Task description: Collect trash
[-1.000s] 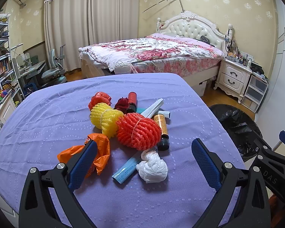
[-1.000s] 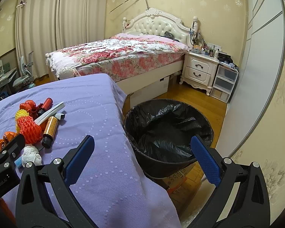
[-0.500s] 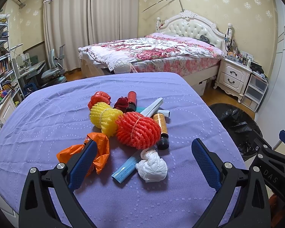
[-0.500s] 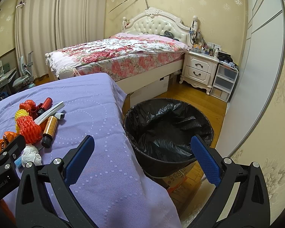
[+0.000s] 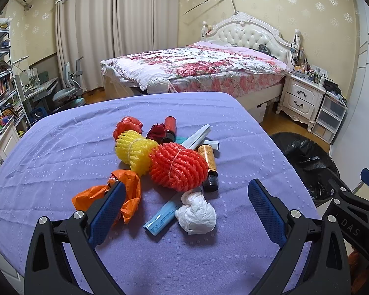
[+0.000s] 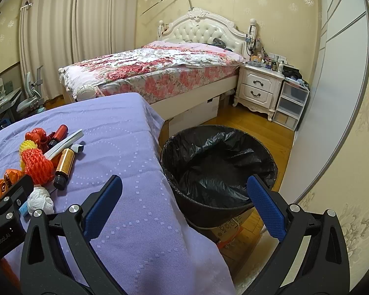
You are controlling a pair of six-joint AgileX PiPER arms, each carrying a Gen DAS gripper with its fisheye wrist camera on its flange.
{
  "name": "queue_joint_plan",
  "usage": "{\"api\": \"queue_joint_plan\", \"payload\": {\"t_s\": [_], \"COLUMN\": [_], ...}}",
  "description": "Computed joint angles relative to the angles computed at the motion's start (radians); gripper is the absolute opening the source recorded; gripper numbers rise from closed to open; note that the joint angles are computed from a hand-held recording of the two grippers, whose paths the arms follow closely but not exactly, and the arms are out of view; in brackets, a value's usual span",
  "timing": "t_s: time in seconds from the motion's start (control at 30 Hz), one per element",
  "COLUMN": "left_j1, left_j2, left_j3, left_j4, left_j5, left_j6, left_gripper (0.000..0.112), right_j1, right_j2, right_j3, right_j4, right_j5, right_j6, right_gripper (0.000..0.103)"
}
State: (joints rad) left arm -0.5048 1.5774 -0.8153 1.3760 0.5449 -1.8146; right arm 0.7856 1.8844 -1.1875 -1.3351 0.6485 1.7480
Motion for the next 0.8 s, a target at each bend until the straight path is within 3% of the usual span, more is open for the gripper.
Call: {"api": "queue_joint_plan", "payload": {"t_s": [0.8], "left_j1": [-0.019], "left_j2": [-0.012], "left_j3": [0.035], "left_j4": [0.008], "left_j5": [-0.004], "left_j6": [-0.025], "left_gripper": [0.096], "right_j1": [0.060], "right_j2": [0.001], "right_j3": [0.040], "right_j4": [0.005], "right_j5": [0.018], "right_j6": [0.059], "right_gripper": [0.099]}}
